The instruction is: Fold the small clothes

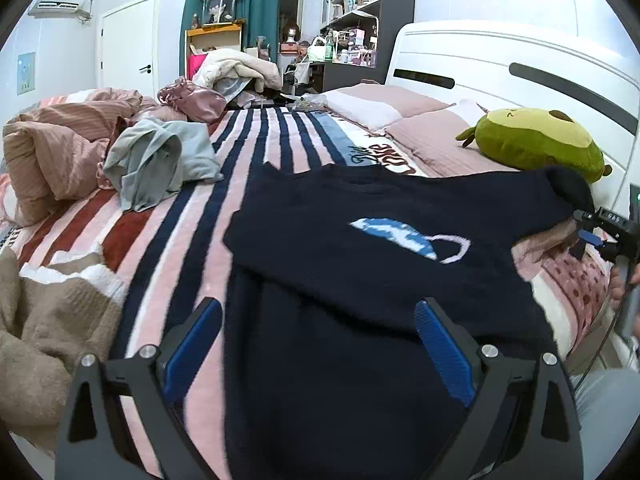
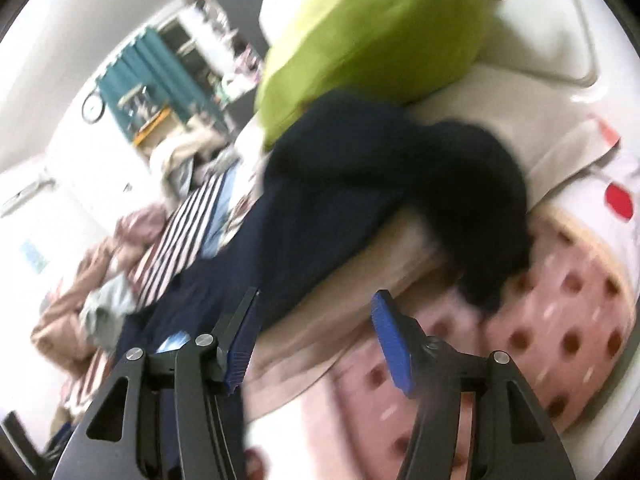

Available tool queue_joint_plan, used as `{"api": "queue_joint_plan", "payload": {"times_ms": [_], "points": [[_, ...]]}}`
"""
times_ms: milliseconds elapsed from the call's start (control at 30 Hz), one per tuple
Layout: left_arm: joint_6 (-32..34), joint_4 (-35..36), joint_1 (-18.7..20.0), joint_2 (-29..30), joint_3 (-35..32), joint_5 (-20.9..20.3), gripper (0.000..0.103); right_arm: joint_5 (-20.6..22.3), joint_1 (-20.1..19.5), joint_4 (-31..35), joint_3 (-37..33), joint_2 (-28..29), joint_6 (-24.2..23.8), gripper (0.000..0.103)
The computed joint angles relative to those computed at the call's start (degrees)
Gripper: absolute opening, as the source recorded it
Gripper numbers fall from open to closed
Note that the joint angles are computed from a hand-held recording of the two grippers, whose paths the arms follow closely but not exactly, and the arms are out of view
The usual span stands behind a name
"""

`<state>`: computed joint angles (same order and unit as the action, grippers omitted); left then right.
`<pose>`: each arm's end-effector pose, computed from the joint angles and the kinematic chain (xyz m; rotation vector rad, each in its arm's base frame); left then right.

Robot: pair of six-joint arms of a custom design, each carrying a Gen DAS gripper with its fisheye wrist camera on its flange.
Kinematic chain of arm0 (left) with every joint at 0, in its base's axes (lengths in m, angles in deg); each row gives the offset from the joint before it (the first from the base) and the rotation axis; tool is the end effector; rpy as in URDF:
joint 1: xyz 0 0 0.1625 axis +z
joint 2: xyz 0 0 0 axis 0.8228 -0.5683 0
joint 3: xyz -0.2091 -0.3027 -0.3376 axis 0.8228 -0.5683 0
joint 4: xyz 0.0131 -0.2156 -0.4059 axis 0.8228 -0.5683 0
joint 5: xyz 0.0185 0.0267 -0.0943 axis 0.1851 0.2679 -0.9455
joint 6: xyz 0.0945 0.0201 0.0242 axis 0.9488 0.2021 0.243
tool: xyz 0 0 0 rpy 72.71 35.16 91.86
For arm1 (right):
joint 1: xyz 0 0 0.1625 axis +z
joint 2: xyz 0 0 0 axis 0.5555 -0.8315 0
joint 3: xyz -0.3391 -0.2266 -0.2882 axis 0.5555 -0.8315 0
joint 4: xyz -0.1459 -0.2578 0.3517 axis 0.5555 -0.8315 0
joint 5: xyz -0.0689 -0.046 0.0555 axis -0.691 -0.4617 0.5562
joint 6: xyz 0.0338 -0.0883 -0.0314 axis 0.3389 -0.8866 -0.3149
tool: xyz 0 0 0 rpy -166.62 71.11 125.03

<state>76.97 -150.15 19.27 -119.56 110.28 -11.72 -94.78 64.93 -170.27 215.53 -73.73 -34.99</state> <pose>0.0507 -0.5069 0.2978 0.5844 2.2919 -1.0313 0.1663 -0.5061 0.0802 -0.0874 -2.3775 1.4456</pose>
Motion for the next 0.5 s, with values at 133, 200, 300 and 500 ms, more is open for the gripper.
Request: {"api": "queue_joint_plan", "payload": {"times_ms": [133, 200, 300, 500], "points": [[-3.0, 0.8, -2.3, 0.5, 0.0, 1.0, 0.095, 9.8, -4.7, -3.0, -0.3, -0.4, -4.9, 0.052], [-3.2, 0.3, -3.7, 1.0, 0.1, 2.2, 0.095, 12.4, -5.9, -3.8, -1.6, 0.2, -7.3, 0.052], [-2.9, -0.3, -4.8, 1.6, 0.0, 3.6, 0.095, 13.0, -6.2, -6.9, -4.3, 2.4, -10.6, 0.053], [-3.1, 0.3, -5.6, 2.7, -1.1, 5.3, 0.095, 7.0, -3.8, -9.7, -10.3, 5.9, -17.2, 0.014]]}}
